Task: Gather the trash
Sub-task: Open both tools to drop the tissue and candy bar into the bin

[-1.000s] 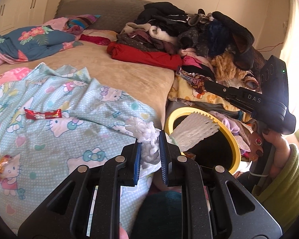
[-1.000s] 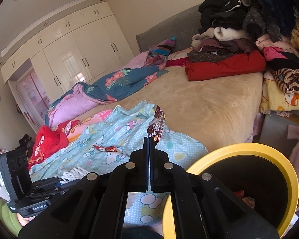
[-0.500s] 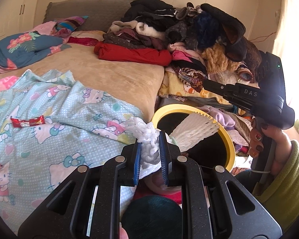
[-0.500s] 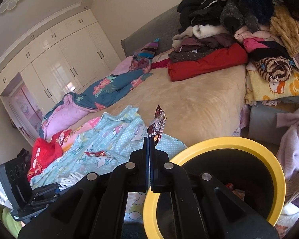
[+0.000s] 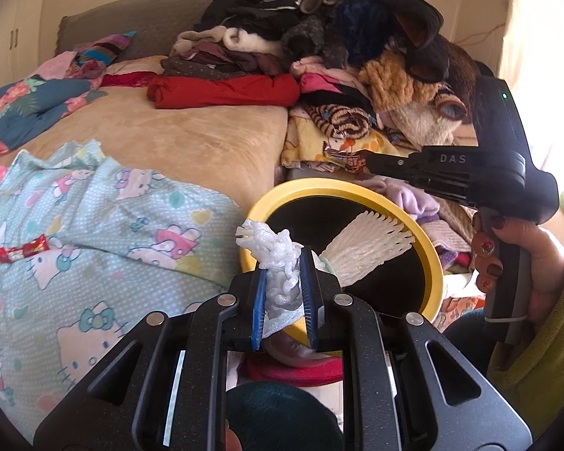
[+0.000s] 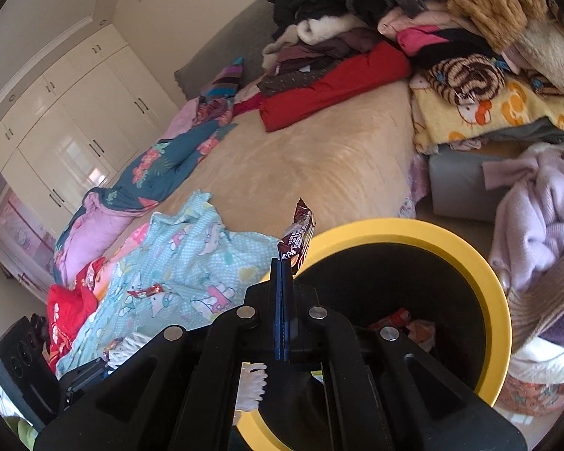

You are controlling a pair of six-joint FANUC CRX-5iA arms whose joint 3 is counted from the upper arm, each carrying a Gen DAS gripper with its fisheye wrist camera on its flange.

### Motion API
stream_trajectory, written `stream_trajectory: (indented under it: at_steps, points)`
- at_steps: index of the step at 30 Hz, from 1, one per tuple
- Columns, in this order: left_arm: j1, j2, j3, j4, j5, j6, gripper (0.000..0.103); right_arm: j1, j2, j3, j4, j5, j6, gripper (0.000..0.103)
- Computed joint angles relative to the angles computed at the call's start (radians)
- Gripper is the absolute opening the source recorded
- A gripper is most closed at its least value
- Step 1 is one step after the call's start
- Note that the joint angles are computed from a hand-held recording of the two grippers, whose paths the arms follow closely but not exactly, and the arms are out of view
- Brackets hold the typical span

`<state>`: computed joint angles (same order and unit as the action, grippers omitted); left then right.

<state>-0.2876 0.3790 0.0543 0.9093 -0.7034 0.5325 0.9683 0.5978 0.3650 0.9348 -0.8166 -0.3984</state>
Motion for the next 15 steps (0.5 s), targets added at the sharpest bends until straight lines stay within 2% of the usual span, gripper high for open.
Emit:
stream_trajectory:
  at_steps: [9,12,13,14,15]
  points:
    - [-0.046,0.064,0.076,-0.097,-0.044,0.038,0.011,-0.008,-0.014,-0.028,-0.076,-0.024,-0.048,0.001]
    - [-0.053,0.075,0.079,-0.091,-0.034,0.040,0.014,-0.012,-0.016,-0.034,-0.093,-0.025,-0.077,0.004]
    - [-0.055,0.077,0.074,-0.076,-0.026,0.035,0.024,-0.013,-0.017,-0.039,-0.090,-0.025,-0.091,0.018]
    - [-0.053,0.080,0.069,-0.046,-0.026,0.029,0.046,-0.013,-0.017,-0.043,-0.084,-0.031,-0.109,0.030]
    - [-0.052,0.077,0.052,-0.005,-0.015,0.014,0.060,-0.013,-0.016,-0.043,-0.077,-0.039,-0.122,0.049]
